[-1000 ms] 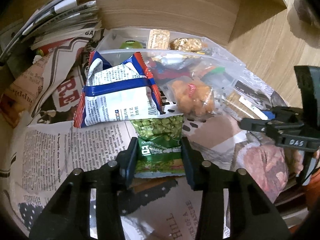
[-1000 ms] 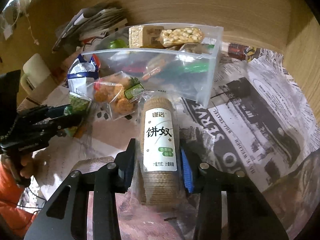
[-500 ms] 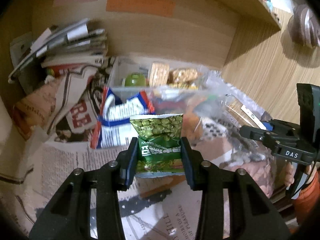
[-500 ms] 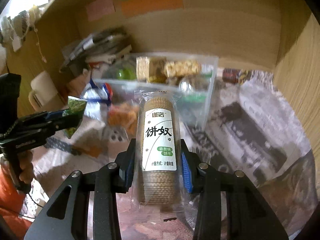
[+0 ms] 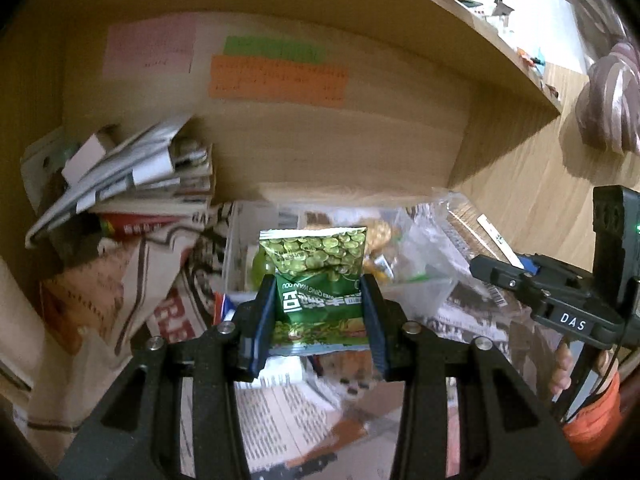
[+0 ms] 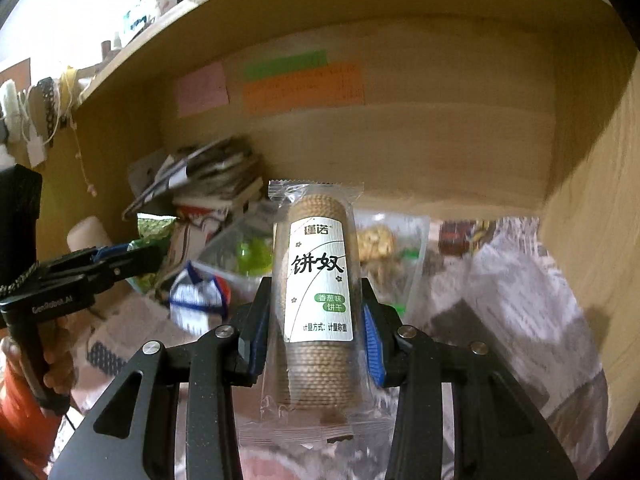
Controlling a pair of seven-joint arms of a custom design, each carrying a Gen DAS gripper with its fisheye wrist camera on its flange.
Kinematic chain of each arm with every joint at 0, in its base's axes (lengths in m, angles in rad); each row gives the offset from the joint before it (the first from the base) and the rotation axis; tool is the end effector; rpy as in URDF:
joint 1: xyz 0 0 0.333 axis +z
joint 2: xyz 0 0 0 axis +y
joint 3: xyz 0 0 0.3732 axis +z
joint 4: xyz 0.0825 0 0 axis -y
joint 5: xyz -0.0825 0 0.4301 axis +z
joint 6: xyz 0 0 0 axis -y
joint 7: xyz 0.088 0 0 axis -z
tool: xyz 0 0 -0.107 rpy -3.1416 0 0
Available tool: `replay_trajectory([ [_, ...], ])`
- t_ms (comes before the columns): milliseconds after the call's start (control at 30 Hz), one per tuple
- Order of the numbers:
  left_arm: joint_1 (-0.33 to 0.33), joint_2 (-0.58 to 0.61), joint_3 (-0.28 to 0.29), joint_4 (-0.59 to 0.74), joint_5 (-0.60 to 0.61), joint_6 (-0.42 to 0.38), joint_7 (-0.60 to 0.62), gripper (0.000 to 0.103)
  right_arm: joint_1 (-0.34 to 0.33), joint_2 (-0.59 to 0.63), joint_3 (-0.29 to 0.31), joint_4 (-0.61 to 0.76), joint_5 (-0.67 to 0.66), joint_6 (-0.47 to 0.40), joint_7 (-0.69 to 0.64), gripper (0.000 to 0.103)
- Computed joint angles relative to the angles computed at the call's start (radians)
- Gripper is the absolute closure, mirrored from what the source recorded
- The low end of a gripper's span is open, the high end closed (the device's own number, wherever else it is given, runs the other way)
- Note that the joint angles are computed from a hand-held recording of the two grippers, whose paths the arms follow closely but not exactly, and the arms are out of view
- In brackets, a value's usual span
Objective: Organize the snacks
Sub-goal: 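Carry the cracker roll and pea bag into the clear box and open both tools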
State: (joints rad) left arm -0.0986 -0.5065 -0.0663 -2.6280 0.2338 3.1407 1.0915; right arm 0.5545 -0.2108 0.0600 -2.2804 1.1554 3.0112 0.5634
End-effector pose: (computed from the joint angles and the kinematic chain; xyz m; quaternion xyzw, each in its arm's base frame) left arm 0.4273 -0.0955 0.5603 -0.6389 0.5950 -0.3987 0.2806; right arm 0.4764 0.2565 0.5523 -0.7595 0.4292 -0.1496 0.4653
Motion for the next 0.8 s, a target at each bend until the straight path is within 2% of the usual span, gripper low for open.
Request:
replay_trajectory([
  [167,0.047,0.053,-0.031,0.052,0.014,-0.003,-0.015,0.062,0.009,0.048,0.0,0.066,0.07,0.002,-0.066,0.067],
  [300,0.068,0.103,-0.036,0.093,0.028,-0.014,-0.021,0.062,-0.017,0.095,0.025,0.116,0.06,-0.012,-0.049,0.067],
  [400,0.007,0.141,0.028,0.121,-0.001,-0.02,0.012,0.062,-0.036,0.134,0.047,0.149,0.022,-0.014,-0.014,0.067],
  [533,-0.058,0.192,0.09,0.156,-0.058,-0.035,0.072,0.062,-0.063,0.185,0.071,0.184,-0.092,-0.022,0.099,0.067],
  [800,-0.132,0.294,0.146,0.237,-0.235,-0.084,0.232,0.062,-0.109,0.28,0.096,0.256,-0.322,-0.067,0.337,0.067],
])
